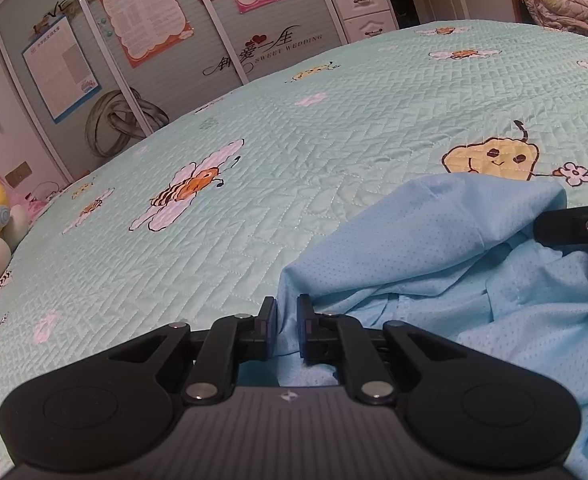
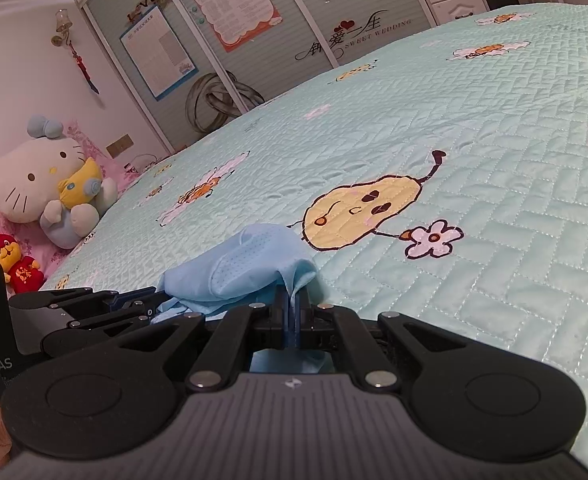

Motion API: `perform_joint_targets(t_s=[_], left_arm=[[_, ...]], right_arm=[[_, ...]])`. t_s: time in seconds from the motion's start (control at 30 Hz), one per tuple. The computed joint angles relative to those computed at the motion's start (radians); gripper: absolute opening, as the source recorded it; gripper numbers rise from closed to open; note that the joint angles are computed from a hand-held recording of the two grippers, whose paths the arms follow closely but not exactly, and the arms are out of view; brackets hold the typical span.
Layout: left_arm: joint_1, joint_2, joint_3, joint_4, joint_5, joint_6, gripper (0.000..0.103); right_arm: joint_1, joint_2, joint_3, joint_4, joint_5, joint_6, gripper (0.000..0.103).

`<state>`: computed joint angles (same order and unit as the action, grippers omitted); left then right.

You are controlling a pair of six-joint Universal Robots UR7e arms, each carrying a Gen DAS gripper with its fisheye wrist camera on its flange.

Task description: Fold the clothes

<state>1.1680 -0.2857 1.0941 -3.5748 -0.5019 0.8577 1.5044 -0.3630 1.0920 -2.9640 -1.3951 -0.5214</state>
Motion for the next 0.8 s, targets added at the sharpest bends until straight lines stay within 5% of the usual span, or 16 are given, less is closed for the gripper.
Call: perform_joint_targets(t_s=[0.13,0.33,0.57,0.8], left_arm=[[0.001,-0.009,0.009,0.018,-0.004,-0.027,0.008],[0.001,-0.092,0.077,0.196,-0.031,-0.248,0.0],[-0.012,-0.141,0.145,0.081,-0.093,-0.251,0.0],[-0.037,-0.204,0.222,-0.114,-0.149,-0.244,0.0]], right_arm=[[-0.001,0.0,0.0,0.0,0.002,0.002,0.001],[-0.01,0.0,-0.004,0.002,0.035,0.035,0.001],[-0.022,-0.001,0.001,-0.028,0.084,0.073,0.0],[-0.038,-0.014,0.075,-0.222,0.258,0.054,0.0]])
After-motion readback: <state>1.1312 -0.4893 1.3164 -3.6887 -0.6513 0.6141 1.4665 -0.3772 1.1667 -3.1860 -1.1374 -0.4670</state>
